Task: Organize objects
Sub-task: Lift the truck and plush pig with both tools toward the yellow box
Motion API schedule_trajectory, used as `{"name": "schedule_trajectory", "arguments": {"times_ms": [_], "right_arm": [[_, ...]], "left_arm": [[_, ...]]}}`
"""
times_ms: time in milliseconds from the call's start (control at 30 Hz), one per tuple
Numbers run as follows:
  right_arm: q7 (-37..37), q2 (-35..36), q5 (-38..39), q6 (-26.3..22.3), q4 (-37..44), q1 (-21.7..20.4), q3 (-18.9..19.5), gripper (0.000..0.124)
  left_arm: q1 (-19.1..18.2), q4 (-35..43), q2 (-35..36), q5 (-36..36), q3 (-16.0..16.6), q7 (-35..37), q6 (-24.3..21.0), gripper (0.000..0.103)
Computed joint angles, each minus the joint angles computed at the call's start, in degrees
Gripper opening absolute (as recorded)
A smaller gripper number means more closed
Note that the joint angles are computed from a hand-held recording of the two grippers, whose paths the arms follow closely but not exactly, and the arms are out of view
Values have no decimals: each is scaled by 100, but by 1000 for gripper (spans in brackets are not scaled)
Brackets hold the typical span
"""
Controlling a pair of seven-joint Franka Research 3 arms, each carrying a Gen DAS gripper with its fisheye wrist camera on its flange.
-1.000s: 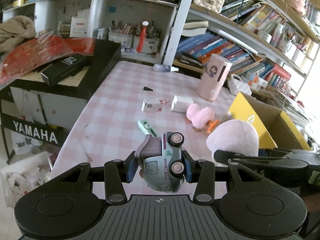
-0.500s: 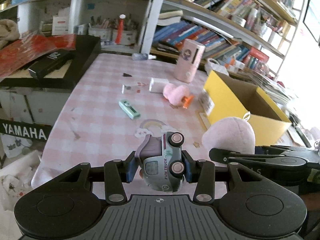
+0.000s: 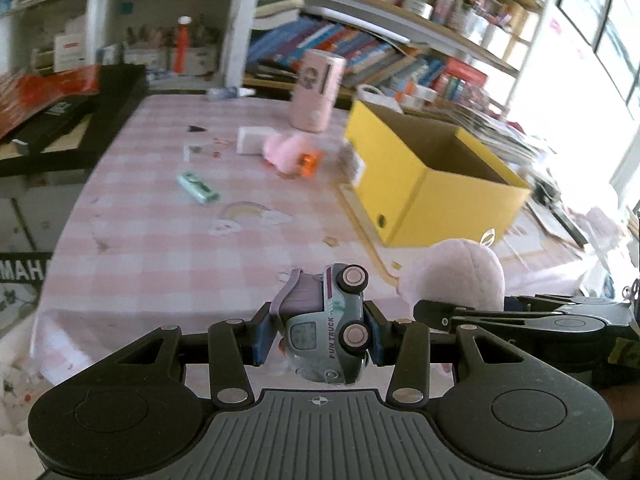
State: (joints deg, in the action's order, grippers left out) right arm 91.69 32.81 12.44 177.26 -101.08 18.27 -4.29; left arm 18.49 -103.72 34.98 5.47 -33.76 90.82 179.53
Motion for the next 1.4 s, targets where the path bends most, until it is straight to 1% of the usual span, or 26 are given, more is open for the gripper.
{"name": "schedule_trajectory", "arguments": {"times_ms": [133,333,567,733,867,1167,1233,1267,1400], "right_arm": [[376,-208,6,107,-399,316,-448,57],[1032,-426,-113,234,-868,841,-1179,57],[1705,-570,-302,293,-1252,1325,-1901,57],[2014,-597,-426,278,-1376,1454,-2184,57],[2120,-573,-504,239,-1320,1345,-2178,57],[1904,-406,-668,52,-845,660,-1643,57],[1889,-373,-685,23,-766,567,-1577,57],[1915,-384,-703,36,-791,592,-1594,57],[1780,-258,-692,-75,-489,260,-1356,57]], "left_arm": [[193,65,156,57,-364,292,-98,43],[245,338,439,4,-718,856,-344,43],[78,736,714,-292,-890,1577,-709,43],[-166,1030,860,-558,-842,1959,-907,43],[-384,1255,926,-771,-732,2207,-1010,43],[-970,1894,1101,-1174,-259,2403,-1185,43],[-1096,2071,1166,-1215,-165,2435,-1244,43],[-1154,2154,1200,-1233,-126,2457,-1264,43],[-1393,2533,1356,-1273,29,2528,-1345,43]]}}
